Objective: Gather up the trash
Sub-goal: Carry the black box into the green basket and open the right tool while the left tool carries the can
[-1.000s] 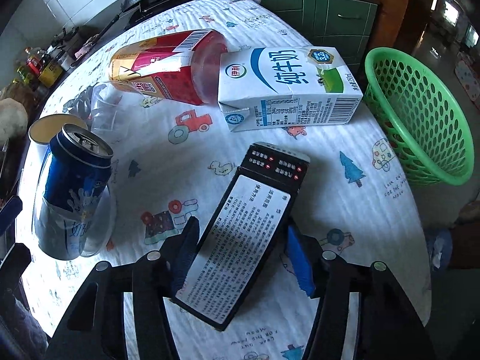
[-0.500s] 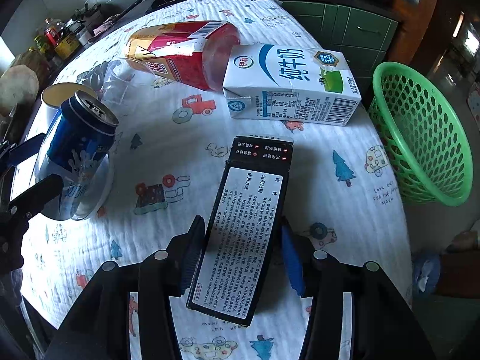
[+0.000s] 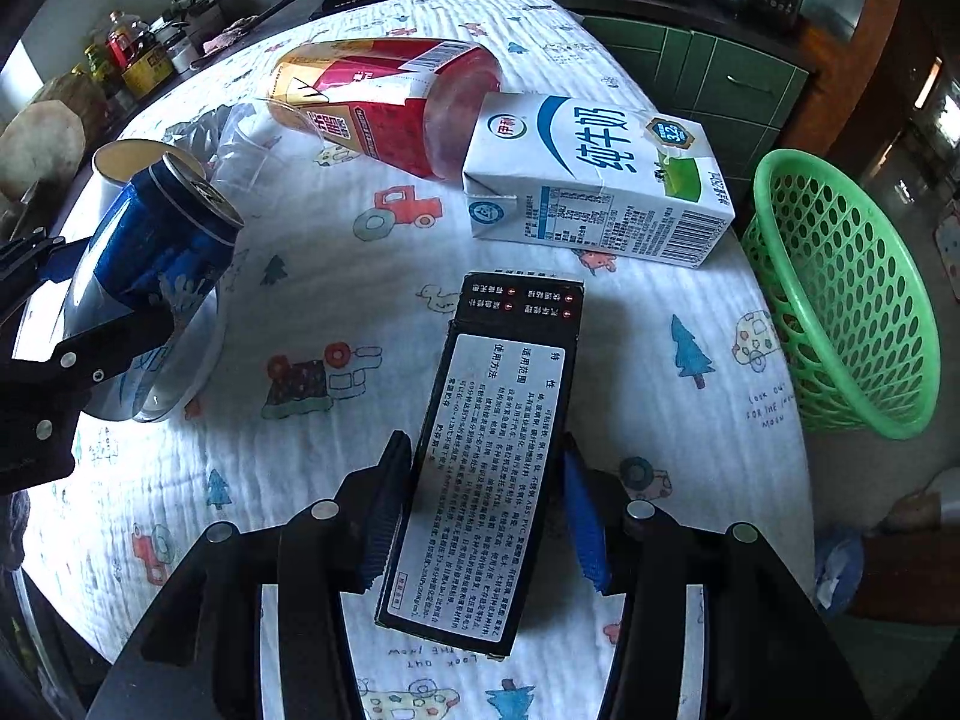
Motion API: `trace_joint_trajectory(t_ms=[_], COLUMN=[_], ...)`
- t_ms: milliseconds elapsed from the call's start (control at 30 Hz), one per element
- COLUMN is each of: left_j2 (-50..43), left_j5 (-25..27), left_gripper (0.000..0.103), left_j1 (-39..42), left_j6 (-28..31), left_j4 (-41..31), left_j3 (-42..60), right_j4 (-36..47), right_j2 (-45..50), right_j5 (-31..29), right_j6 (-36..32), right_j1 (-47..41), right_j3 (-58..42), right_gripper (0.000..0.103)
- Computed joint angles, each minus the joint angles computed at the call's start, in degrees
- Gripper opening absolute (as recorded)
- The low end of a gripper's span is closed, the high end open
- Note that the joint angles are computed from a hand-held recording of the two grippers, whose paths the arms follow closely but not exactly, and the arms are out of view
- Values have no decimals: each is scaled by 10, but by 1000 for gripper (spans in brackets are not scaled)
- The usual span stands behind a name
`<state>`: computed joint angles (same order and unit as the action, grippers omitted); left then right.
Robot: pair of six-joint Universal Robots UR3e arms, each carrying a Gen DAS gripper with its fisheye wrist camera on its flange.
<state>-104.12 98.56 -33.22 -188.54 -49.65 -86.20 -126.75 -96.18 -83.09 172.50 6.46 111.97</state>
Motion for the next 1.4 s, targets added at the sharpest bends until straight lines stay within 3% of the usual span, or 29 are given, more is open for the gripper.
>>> trace_joint_trajectory(t_ms=[133, 633, 833, 1000, 1167, 1400], left_j2=[-5, 11, 22, 13, -21, -133], left_j5=[-2, 3, -13, -27, -56, -60], left_gripper=[61, 59, 59, 59, 59, 59], left_j1=[-3, -31, -28, -37, -41, -64], left_j6=[-2, -30, -52, -67, -81, -92], left_j4=[1, 5, -17, -30, -33, -76], left_j3=[4, 14, 33, 70, 128, 307], right_j4=[-4, 30, 75, 143, 135, 31], right_j2=[-10, -94, -155, -191, -142, 12], right_j5=[10, 92, 149, 197, 206, 183], right_j6=[-12, -74, -125, -203, -257, -278], right_j1=[-9, -87, -163, -289, -398, -469], right_j3=[11, 58, 58, 25, -21, -94], right_gripper=[47, 43, 43, 43, 43, 43])
